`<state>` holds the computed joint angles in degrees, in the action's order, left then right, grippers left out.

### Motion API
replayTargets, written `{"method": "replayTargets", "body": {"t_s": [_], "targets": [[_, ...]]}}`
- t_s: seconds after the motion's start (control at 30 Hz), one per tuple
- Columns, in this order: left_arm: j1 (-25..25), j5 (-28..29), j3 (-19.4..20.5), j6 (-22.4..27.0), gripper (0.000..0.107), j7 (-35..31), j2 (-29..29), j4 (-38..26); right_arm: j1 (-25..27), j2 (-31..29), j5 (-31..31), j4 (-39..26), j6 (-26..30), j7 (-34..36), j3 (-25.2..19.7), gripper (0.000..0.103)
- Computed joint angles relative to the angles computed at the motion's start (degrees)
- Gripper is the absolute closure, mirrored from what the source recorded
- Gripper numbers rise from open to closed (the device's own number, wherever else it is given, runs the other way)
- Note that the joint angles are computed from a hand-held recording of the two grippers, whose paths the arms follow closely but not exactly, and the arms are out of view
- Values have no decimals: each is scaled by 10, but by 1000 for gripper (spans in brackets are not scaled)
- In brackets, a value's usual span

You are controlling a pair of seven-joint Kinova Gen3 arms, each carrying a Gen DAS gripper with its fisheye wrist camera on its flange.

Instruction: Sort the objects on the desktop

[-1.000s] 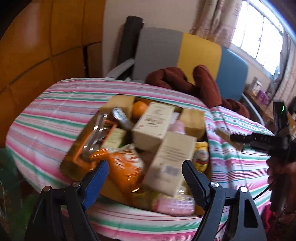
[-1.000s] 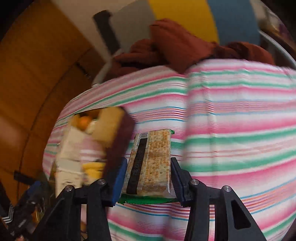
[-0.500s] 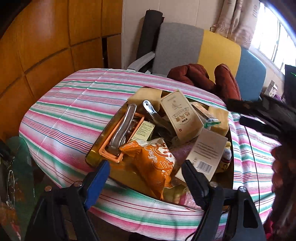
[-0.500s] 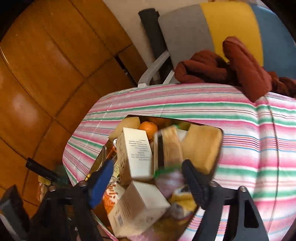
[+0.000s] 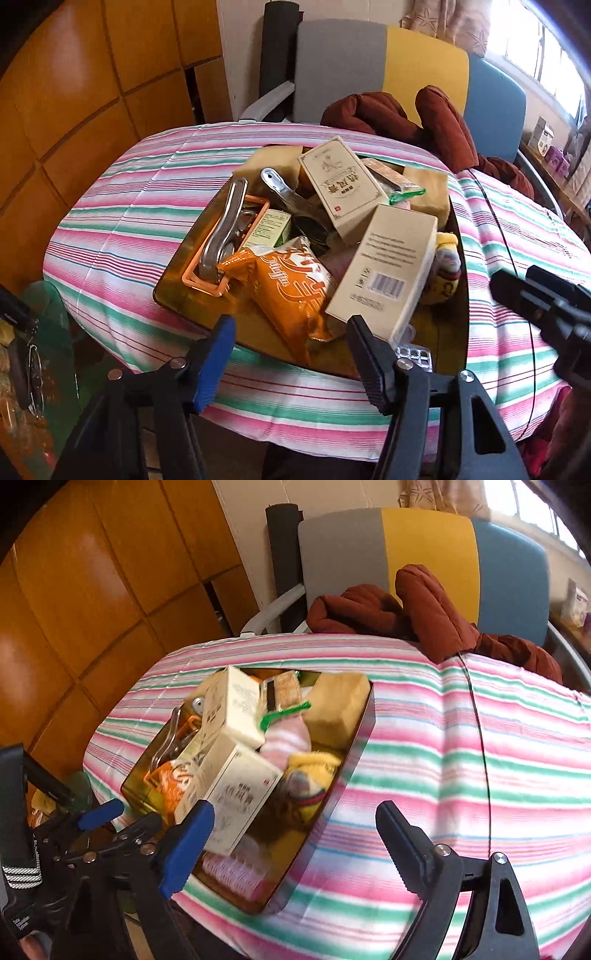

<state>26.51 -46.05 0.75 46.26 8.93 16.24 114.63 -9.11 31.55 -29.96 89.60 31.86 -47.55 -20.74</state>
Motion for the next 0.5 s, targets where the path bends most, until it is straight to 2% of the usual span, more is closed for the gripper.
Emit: {"method": "replayTargets", "body": {"t_s": [0.17, 0.33, 0.5], "targets": [[15, 5, 4, 40, 44, 5, 12, -16, -8, -14, 8, 35, -40, 14, -8, 13], [11, 1, 2, 26, 44, 20, 2, -3, -8, -16, 14, 43, -51, 22, -20, 13], [33, -31, 2, 61, 44, 79, 7, -1, -7, -16, 14, 48, -55, 26, -26, 13]]}}
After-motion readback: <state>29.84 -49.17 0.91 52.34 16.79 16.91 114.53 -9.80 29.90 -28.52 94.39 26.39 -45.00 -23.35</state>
